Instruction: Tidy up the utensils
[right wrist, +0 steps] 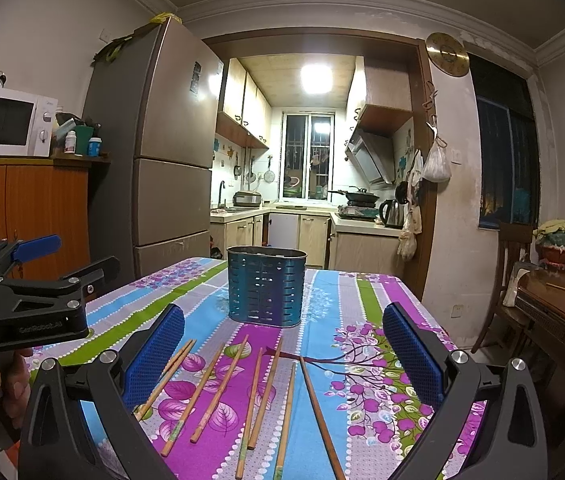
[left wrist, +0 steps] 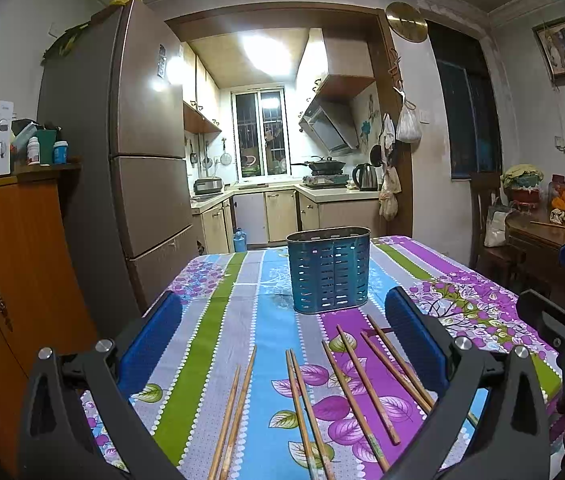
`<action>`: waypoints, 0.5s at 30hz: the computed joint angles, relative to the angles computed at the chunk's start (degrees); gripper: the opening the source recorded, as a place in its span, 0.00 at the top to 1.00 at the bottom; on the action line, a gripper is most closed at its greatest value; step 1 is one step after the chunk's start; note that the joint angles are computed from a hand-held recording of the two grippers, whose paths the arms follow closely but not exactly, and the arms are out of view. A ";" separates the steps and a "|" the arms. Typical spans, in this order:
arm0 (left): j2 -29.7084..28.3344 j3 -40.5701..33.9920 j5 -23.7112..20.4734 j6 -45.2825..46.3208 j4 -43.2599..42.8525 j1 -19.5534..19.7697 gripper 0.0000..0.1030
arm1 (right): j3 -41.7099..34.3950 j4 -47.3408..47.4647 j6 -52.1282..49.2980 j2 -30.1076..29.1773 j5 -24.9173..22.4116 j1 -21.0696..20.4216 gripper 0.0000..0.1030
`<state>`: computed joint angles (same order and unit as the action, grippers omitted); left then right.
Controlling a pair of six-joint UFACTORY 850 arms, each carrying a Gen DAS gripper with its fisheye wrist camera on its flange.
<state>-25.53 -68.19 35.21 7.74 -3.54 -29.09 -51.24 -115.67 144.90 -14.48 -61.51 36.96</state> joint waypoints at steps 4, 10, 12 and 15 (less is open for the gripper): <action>-0.01 -0.01 -0.04 -0.22 0.20 0.10 0.05 | 0.46 -0.77 0.93 0.34 1.12 -0.42 0.03; 0.25 0.69 1.35 -1.36 2.58 2.06 0.05 | 4.79 -3.40 3.83 3.80 5.48 -2.37 0.04; 0.44 1.29 2.01 -1.11 2.80 3.13 0.05 | 6.55 -3.12 3.76 4.93 6.46 -2.84 0.10; 0.53 2.27 2.93 -1.08 3.03 5.10 0.05 | 9.91 -2.68 5.00 6.34 8.59 -3.44 0.42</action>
